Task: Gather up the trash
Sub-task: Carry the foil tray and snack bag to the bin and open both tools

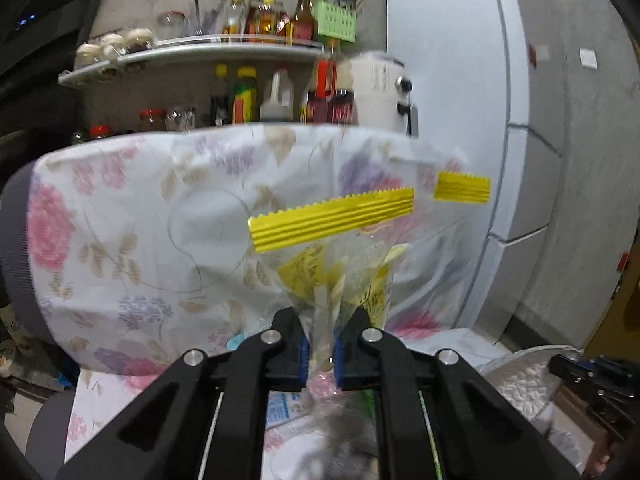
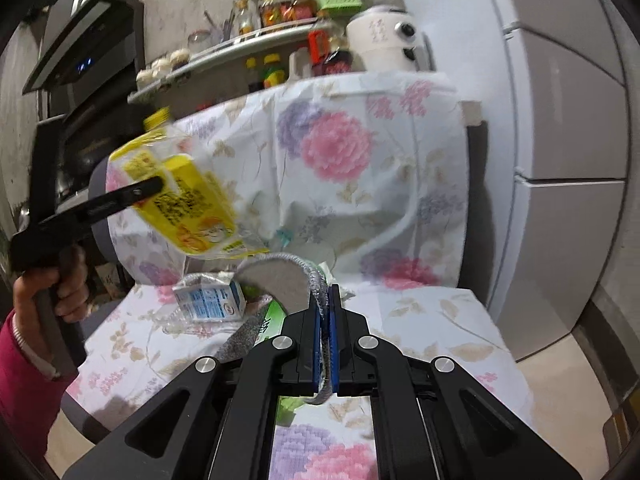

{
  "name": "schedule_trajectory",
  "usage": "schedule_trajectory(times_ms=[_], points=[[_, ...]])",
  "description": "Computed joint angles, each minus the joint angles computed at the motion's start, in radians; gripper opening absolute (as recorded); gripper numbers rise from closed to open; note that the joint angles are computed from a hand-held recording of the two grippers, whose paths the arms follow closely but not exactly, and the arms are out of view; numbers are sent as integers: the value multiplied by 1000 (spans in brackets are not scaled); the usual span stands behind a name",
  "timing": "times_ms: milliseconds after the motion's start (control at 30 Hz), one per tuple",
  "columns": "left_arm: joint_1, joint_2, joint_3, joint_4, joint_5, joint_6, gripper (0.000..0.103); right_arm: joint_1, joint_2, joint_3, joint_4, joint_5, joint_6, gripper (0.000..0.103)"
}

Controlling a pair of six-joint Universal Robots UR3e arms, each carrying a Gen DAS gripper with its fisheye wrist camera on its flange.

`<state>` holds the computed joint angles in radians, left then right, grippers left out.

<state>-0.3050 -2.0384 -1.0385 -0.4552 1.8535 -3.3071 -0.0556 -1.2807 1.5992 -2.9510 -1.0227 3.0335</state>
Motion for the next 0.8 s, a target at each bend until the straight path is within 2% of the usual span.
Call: schedule_trajectory(times_ms=[167,333,433,500,633,800], points=[[-121,115,-132,-23,96,-68,7,-90,-160,152,-6,67,1,4],[-256,163,-286,9,190,-134,6,-197,-339,334,51,121,-62,4],[-295,196,-385,16,114,-247,6,-272,-429,414,132,150,-107,4],[-308,196,-418,26,62,-288,6,-346,-501,472,207,187,-144,4],[-373,122,-380,33,50,-298,7,-469,-633,570,315,217,-218,4],[-427,-18,-240,24,1,-283,7,-669,-818,649,536,287,-359,4]])
